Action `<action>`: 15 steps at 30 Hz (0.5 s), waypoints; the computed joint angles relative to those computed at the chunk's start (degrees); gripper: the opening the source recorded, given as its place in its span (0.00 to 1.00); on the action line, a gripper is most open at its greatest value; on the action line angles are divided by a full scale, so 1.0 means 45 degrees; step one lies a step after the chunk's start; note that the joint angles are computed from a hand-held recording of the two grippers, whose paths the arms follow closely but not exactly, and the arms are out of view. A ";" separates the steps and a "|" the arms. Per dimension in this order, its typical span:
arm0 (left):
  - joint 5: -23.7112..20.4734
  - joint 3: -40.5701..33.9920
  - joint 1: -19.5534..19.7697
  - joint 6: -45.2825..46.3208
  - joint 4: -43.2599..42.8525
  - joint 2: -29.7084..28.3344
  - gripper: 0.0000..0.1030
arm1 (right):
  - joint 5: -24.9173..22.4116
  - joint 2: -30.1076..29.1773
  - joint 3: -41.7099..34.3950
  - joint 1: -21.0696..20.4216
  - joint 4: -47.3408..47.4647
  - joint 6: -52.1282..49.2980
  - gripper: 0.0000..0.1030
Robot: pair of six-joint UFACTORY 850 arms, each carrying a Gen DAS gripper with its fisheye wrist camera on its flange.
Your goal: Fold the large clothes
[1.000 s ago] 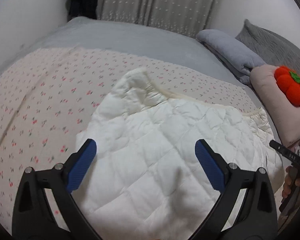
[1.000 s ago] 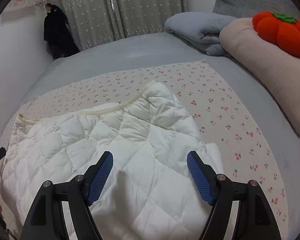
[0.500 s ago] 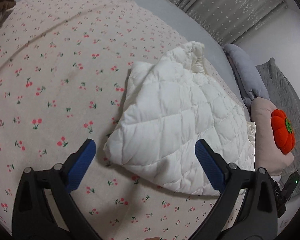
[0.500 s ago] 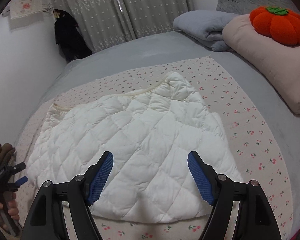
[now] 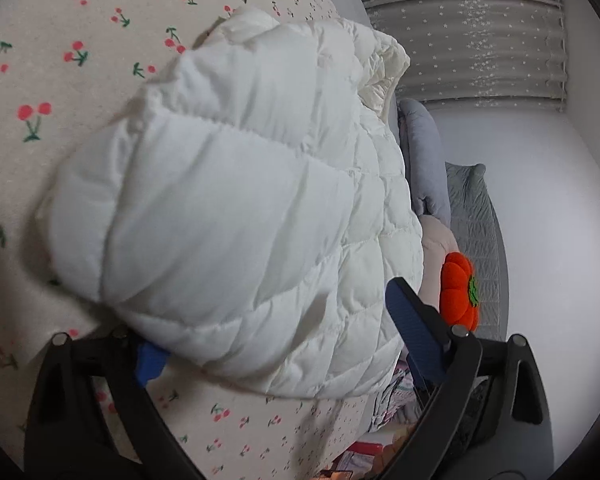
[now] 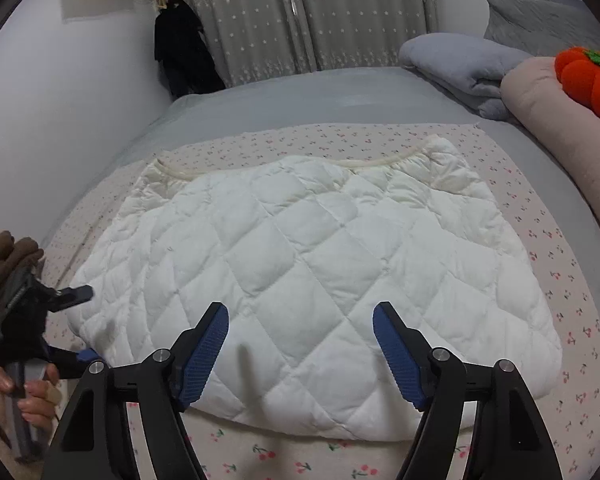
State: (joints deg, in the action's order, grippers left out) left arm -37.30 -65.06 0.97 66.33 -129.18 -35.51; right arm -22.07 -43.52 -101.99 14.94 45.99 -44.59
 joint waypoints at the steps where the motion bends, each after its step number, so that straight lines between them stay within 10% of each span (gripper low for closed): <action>1: 0.0028 -0.0050 -0.0116 0.0572 -0.0788 -0.0056 0.92 | 0.0000 -0.0077 -0.0105 0.0042 0.0430 -0.0268 0.68; 8: 0.0581 -0.0093 -0.0829 0.4264 -0.5047 -0.0147 0.82 | 0.0218 -0.1221 -0.1546 0.0440 0.2474 -0.0954 0.46; 15: 0.0551 -0.0477 -0.0639 0.4627 -0.5237 -0.0507 0.31 | 0.0856 -0.1992 -0.2471 0.0985 -0.0846 0.2322 0.35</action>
State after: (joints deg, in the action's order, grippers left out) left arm -34.81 -67.21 -1.91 87.15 -152.75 -37.79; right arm -18.22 -52.49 -113.11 19.37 42.18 -34.14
